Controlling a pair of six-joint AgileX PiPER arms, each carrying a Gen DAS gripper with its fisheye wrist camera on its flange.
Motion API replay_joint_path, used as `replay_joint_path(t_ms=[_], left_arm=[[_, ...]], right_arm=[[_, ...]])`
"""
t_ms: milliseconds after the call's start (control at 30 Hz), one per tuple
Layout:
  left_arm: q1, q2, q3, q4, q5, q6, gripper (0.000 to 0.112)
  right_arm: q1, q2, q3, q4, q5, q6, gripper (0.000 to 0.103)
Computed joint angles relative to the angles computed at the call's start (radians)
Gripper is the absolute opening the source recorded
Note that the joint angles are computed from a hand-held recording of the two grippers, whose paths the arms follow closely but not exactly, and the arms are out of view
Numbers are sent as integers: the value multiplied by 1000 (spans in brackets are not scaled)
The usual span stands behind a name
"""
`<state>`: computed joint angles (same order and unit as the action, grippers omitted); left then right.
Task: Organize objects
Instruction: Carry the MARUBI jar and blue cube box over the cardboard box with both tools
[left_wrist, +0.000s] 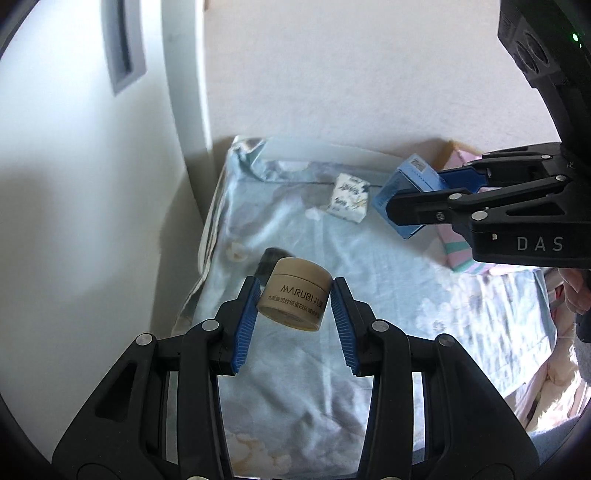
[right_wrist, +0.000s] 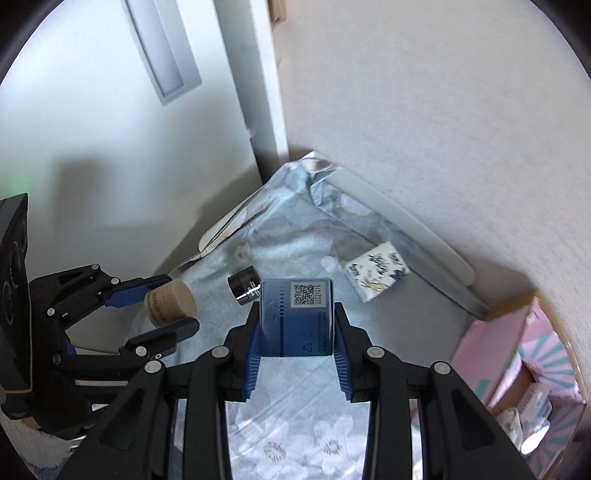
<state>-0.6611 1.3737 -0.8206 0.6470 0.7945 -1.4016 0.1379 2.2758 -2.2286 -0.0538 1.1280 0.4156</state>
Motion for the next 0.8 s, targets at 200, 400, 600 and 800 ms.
replay_joint_path(t_ms=[200, 400, 600, 800], left_arm=[[-28, 25, -108, -44, 56, 72, 37], [-69, 107, -241, -71, 86, 153, 37], [-81, 212, -363, -109, 55, 225, 37], [-110, 335, -536, -157, 68, 320, 37]], right_arm=[[4, -186, 262, -64, -89, 110, 32], [-4, -368, 526, -112, -166, 239, 32], [-20, -544, 775, -157, -215, 367, 32], [-45, -710, 1002, -191, -247, 477, 32]])
